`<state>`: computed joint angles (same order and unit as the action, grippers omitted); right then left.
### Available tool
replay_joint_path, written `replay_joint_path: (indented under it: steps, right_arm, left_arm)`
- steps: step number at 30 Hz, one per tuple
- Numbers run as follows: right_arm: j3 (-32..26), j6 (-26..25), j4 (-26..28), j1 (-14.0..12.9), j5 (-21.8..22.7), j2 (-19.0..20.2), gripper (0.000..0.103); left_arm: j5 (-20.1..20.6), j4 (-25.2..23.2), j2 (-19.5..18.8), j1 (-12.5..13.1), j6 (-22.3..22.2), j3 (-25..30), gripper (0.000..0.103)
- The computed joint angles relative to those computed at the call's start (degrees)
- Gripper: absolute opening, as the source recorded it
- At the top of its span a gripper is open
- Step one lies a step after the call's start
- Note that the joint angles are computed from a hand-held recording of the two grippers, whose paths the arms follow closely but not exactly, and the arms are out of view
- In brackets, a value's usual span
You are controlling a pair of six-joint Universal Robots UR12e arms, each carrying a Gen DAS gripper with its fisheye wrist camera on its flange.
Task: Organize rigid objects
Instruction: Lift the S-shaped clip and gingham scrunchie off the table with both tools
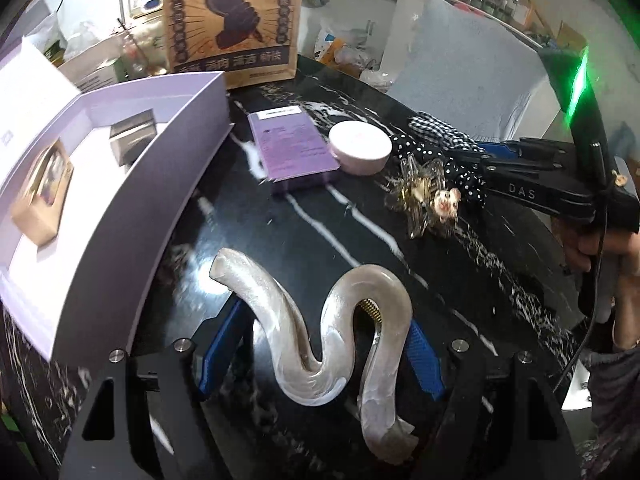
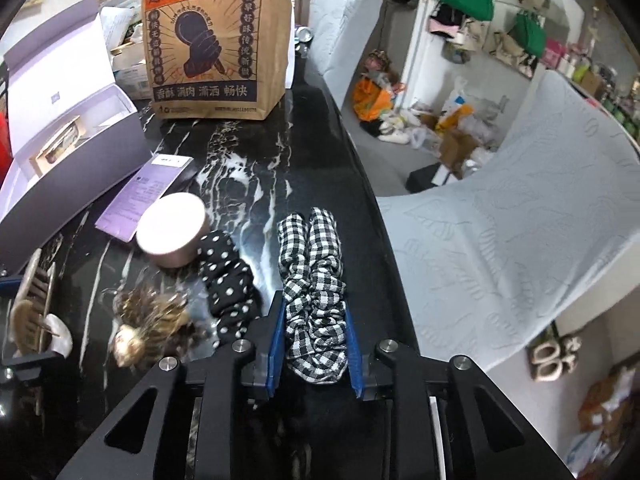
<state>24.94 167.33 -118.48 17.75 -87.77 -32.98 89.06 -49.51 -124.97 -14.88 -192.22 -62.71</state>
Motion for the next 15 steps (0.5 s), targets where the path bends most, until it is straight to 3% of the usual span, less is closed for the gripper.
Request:
replay_joint_path:
  steps: [5,15]
  right_arm:
    - [7.4,3.5,-4.7,0.6,-2.3,-4.2,0.026]
    - [20.7,6.5,-12.6,1.1,-1.4,-12.2,0.026]
  left_arm:
    - [1.5,2.4,1.7,-0.1,0.6,-2.5,0.074]
    - [2.8,5.9,4.6,-0.3,-1.4,-6.8,0.074]
